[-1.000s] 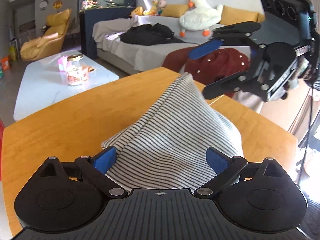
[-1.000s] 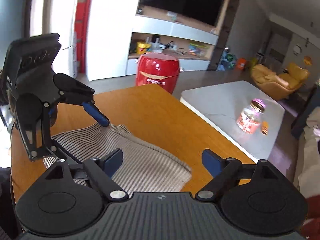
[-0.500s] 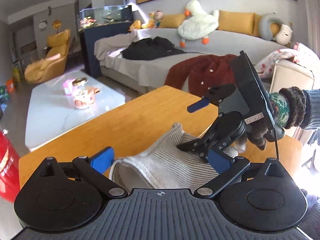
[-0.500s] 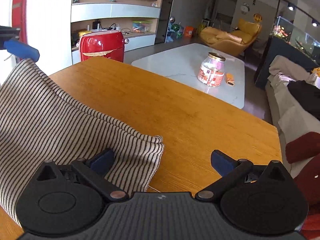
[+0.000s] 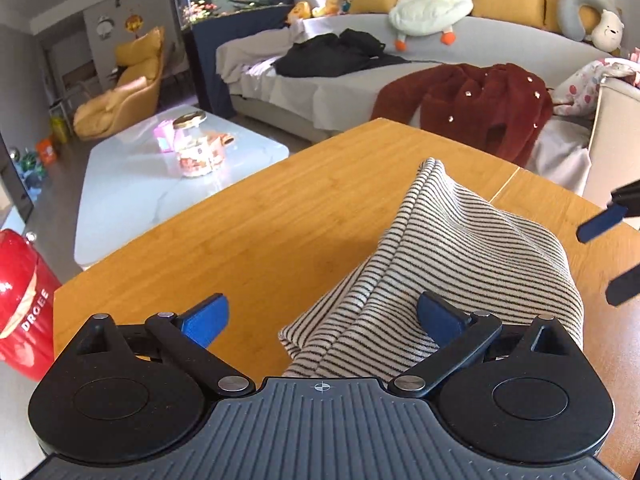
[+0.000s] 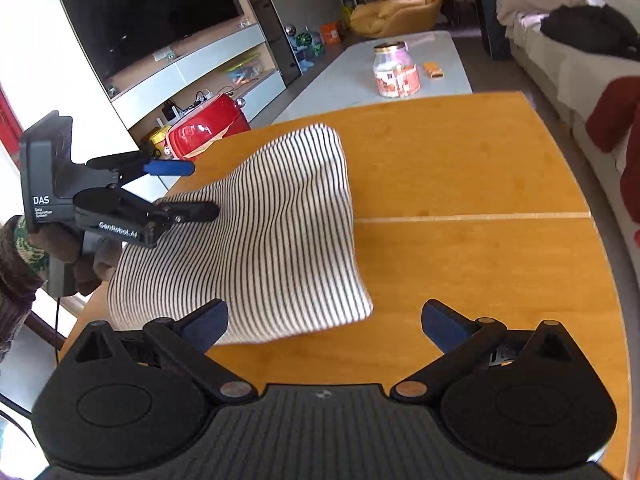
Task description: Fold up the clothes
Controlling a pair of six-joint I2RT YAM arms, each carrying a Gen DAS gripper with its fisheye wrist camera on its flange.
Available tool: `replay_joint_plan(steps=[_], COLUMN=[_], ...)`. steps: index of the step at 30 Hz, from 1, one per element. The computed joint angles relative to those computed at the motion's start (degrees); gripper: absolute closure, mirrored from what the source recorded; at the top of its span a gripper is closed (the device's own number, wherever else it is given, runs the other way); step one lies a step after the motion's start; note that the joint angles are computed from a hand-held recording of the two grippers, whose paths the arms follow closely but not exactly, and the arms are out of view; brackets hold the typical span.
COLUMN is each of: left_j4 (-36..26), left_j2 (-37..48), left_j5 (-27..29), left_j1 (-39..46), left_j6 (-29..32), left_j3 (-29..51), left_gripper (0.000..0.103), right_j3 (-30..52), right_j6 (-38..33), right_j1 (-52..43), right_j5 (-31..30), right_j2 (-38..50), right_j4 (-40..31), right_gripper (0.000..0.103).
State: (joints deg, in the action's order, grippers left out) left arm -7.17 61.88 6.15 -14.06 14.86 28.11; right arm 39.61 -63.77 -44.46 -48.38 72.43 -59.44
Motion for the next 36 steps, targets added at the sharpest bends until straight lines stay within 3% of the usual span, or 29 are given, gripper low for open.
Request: replay_joint_plan(steps=[3, 7, 10, 15, 19, 23, 25, 27, 31, 34, 36], left_j4=[0.70, 1.29, 0.43, -0.18, -2.44, -6.20, -8.36, -12.36, -21.96, -25.63, -24.11], left_j2=[1.01, 4.28, 7.37, 5.25, -4.61, -15.74, -19.21, -21.89, -30.26, -34.64, -32.08], left_j5=[1.27, 9.02, 17.44, 23.96, 21.02, 13.55, 10.94, 11.97, 11.78, 10.71, 12.42], left_j1=[0.81, 5.77, 11.58, 17.01, 14.96, 7.88, 5.72, 6.89, 9.89, 11.01, 11.45], left_j6=[-0.06, -2.89, -5.85, -10.33, -14.76, -20.74, -23.53, -23.48, -19.52, -16.67, -16.02], left_j3=[-0.06, 0.10, 0.49, -3.82, -8.94, -12.54, -13.08, -12.31, -8.88, -5.97, -5.01], left_gripper=[0.000, 0.000, 0.000, 0.004, 0.005, 0.006, 0.006, 0.006, 0.004, 0.000, 0.000], right_j3=[-0.30, -1.87, -3.77, -6.49, -9.38, -12.64, -12.79, -12.86, -13.26, -13.16, -12.79], right_j6=[-3.35, 3.93, 14.01, 29.45, 38.46, 42.42, 43.55, 44.62, 47.28, 49.45, 51.11], right_j1=[-2.75, 0.31, 5.18, 12.96, 19.78, 26.04, 28.27, 30.22, 30.69, 29.73, 28.47], right_j5=[-0.79, -3.20, -5.67, -5.73, -1.25, 4.20, 5.82, 7.33, 7.90, 6.62, 4.68], right_j2=[4.31, 6.33, 5.09, 2.62, 1.02, -1.29, -1.64, -1.89, -2.09, -0.52, 1.25], right_j4=[-4.83, -1.50, 6.61, 24.36, 39.08, 49.73, 51.30, 52.48, 52.89, 53.36, 53.16], right_gripper=[0.006, 0.023, 0.027, 0.023, 0.007, 0.000, 0.000, 0.000, 0.000, 0.000, 0.000])
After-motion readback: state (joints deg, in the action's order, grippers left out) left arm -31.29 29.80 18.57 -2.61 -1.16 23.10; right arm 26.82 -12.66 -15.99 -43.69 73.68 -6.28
